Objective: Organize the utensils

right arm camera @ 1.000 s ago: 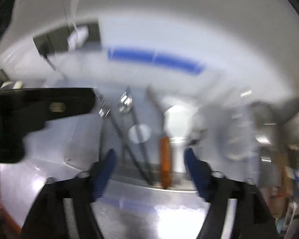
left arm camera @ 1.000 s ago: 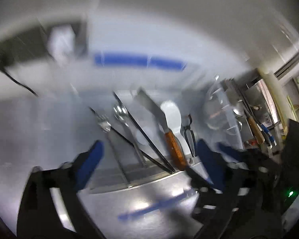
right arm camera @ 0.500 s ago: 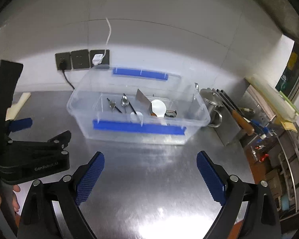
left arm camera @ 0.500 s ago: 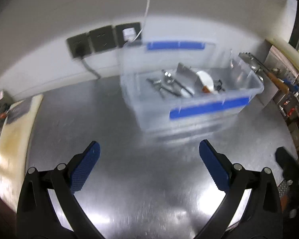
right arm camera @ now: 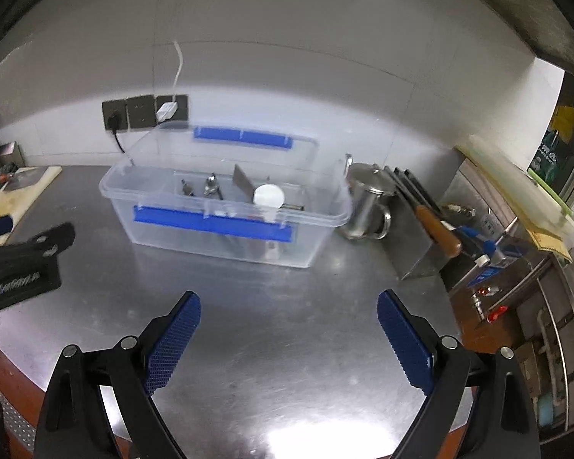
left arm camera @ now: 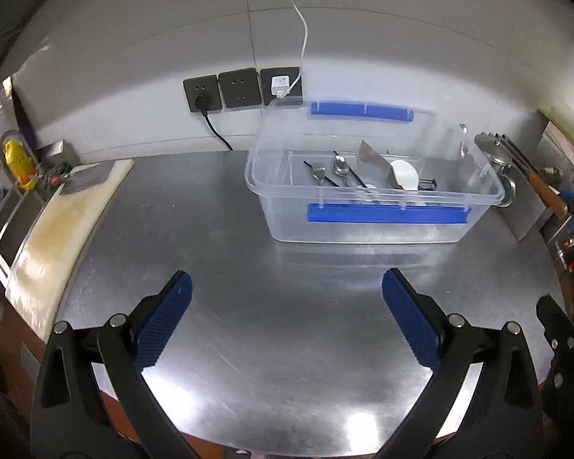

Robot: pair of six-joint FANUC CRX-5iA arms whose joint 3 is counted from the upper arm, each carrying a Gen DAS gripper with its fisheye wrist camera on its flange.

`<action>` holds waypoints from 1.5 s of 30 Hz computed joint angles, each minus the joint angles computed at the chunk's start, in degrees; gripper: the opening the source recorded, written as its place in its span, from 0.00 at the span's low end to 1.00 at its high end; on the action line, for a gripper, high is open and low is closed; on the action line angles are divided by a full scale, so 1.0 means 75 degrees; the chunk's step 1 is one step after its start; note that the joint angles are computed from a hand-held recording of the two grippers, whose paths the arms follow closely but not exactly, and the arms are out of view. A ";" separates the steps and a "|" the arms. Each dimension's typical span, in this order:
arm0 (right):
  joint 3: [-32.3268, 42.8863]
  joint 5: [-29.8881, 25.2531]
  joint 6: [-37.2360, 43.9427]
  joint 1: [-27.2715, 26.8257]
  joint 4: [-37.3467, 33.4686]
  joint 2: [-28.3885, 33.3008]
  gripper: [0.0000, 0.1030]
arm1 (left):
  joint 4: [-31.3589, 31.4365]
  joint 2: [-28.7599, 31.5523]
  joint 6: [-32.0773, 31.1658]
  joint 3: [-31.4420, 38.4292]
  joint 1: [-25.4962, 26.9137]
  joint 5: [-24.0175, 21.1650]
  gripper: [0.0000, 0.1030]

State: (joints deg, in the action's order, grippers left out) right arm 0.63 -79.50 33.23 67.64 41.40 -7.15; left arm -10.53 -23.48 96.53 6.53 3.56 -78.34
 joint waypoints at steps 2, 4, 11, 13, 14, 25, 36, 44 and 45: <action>-0.0068 0.0081 0.0058 -0.0160 -0.0055 -0.0093 0.90 | -0.0277 0.0094 0.0347 0.0175 -0.0380 -0.0276 0.93; -0.0145 0.0303 0.0147 -0.0285 -0.0195 -0.0214 0.90 | -0.0437 0.0151 0.0584 0.0280 -0.0595 -0.0447 0.93; -0.0314 0.0556 -0.0032 -0.0538 -0.0364 -0.0306 0.90 | -0.1105 0.0372 0.1238 0.0624 -0.1197 -0.0541 0.93; -0.0264 0.0540 -0.0015 -0.0590 -0.0401 -0.0241 0.90 | -0.1083 0.0383 0.1294 0.0614 -0.1205 -0.0448 0.93; -0.0243 0.0539 -0.0050 -0.0607 -0.0383 -0.0211 0.90 | -0.1051 0.0415 0.1271 0.0618 -0.1194 -0.0436 0.93; -0.0002 0.0568 -0.0231 -0.0613 -0.0242 0.0100 0.90 | -0.0592 0.0650 0.0758 0.0633 -0.0760 -0.0011 0.93; 0.0278 0.0750 -0.0250 -0.0771 -0.0358 0.0316 0.90 | 0.0893 0.0704 -0.0014 0.0301 0.0256 0.0455 0.93; 0.0282 0.0768 -0.0313 -0.0795 -0.0184 0.0399 0.90 | 0.0211 0.1006 0.0418 0.0683 -0.0066 0.0225 0.93; 0.0275 0.0805 -0.0320 -0.0812 -0.0206 0.0388 0.90 | 0.0328 0.0994 0.0342 0.0643 -0.0018 0.0275 0.93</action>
State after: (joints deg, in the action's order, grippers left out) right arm 2.68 -73.46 30.83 61.55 39.86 -4.24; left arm -8.07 -16.02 99.09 11.35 3.42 -76.27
